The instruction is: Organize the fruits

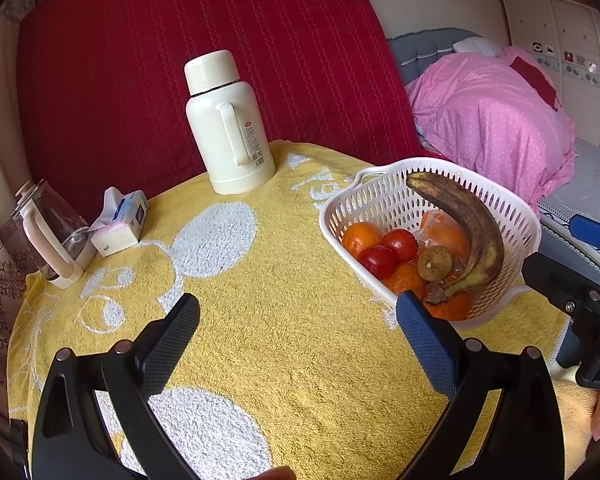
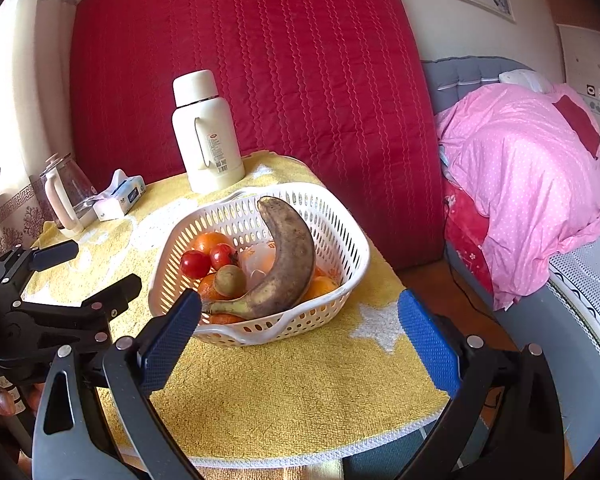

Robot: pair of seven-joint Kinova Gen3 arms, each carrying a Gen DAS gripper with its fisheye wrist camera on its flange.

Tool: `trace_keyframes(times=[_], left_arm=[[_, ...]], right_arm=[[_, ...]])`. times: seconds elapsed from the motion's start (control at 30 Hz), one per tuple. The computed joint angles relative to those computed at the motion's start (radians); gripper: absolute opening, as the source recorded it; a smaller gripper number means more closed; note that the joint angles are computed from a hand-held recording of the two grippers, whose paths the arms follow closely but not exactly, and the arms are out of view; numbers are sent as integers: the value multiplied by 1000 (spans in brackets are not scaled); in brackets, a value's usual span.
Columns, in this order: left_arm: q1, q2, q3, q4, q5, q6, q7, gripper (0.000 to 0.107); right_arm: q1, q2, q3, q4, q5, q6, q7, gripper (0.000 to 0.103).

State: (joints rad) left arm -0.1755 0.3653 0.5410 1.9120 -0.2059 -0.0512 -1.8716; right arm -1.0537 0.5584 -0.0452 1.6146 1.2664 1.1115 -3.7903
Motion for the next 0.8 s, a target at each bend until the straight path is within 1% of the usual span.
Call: trace_keyframes(times=[0.07, 0.27, 0.33, 0.4, 0.53, 0.8], left_arm=[[-8, 0, 10, 2, -1, -2, 2, 98], [11, -7, -9, 13, -17, -19, 7, 98], [21, -10, -20, 16, -23, -24, 10, 98], [49, -13, -50, 16, -22, -27, 14, 98], [81, -19, -85, 22, -29, -39, 19, 98], [109, -23, -118, 26, -51, -50, 38, 98]], right_arm=[[-3, 3, 0, -5, -3, 10, 10, 100], [-11, 8, 3, -15, -3, 29, 35, 100], [-11, 8, 3, -15, -2, 29, 37, 100], [-10, 8, 2, -16, -2, 28, 39, 100], [-11, 8, 2, -17, -3, 28, 40, 100], [-11, 11, 4, -16, -2, 30, 44, 100]])
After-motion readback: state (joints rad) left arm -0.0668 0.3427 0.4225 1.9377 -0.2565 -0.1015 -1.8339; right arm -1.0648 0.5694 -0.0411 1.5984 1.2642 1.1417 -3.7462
